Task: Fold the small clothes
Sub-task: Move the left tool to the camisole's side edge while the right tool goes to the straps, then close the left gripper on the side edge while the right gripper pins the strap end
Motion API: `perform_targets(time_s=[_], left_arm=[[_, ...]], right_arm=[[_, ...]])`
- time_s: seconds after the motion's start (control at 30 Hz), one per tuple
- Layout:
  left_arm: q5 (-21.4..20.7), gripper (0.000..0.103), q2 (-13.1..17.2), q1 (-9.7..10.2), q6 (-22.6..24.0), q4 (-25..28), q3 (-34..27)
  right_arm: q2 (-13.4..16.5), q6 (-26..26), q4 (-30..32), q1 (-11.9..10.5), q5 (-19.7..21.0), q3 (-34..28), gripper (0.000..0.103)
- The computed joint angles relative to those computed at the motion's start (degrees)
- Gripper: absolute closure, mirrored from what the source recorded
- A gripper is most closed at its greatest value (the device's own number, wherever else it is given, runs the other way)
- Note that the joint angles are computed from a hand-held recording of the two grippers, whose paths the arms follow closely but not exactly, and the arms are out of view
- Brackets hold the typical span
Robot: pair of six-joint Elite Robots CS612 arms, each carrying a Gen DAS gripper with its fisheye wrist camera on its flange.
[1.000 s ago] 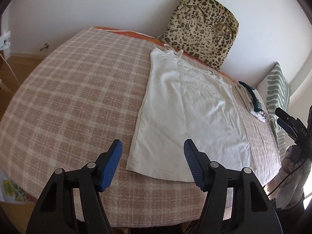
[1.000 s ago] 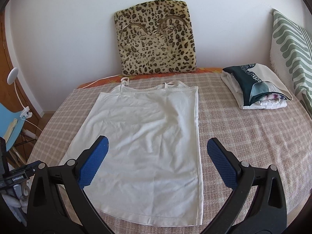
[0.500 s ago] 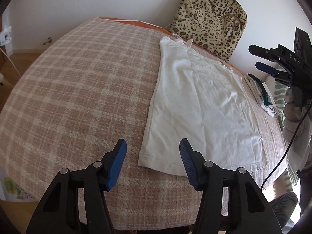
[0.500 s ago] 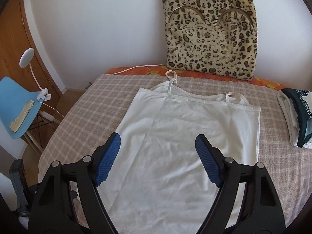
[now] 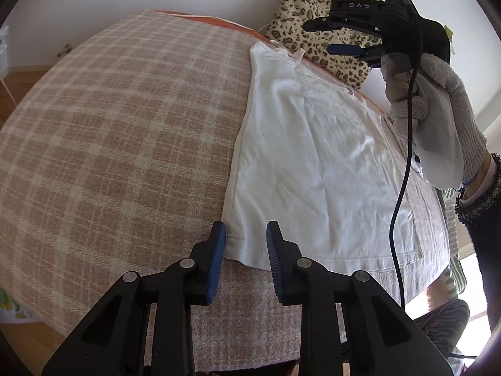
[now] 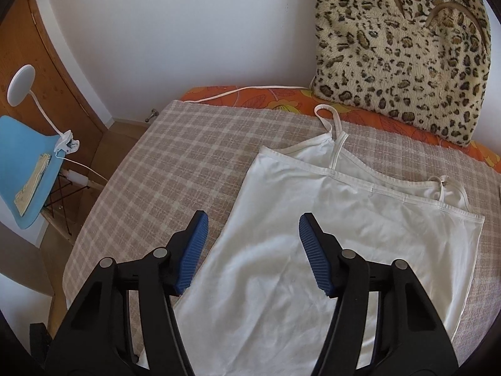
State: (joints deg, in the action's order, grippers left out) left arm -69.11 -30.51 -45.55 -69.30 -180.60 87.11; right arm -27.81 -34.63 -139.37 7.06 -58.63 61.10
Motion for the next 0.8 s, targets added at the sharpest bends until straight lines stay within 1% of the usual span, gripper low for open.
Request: perform_targets(time_s=[0.07, 0.17, 0.27, 0.47, 0.57, 0.67, 0.77, 0.8], left_arm=[[-0.67, 0.08, 0.23, 0.16, -0.14, -0.98, 0.0], [-0.76, 0.08, 0.31, 0.26, 0.82, -0.78, -0.17], [-0.71, 0.08, 0.46, 0.27, 1.52, -0.83, -0.4], [-1.8, 0.081, 0.99, 0.8, 0.91, -3.69, -0.21], [-2.57, 0.087, 1.28, 1.18, 0.18, -4.94, -0.22], [-3.16, 0.087, 1.44, 1.36, 0.06, -5.54, -0.31], [-3.4, 0.087, 1.53, 1.3, 0.43, -5.47, -0.61], [-3.22, 0.087, 1.53, 1.23, 0.73, -5.15, -0.73]], right_arm=[[1.39, 1.33, 1.3, 0.73, -0.59, -2.33, 0.041], [3.72, 3.14, 3.18, 1.85, -1.98, -6.08, 0.041], [5.68, 3.78, 3.48, 2.99, -4.08, -8.78, 0.044], [9.39, 5.28, 5.08, 5.01, -8.13, -14.37, 0.048], [10.91, 4.88, 5.17, 6.04, -11.44, -16.72, 0.049], [11.99, 4.13, 4.98, 6.86, -15.25, -18.18, 0.05], [12.78, 3.2, 4.78, 7.31, -17.76, -19.25, 0.058], [13.08, 3.06, 4.81, 7.42, -18.65, -19.73, 0.064]])
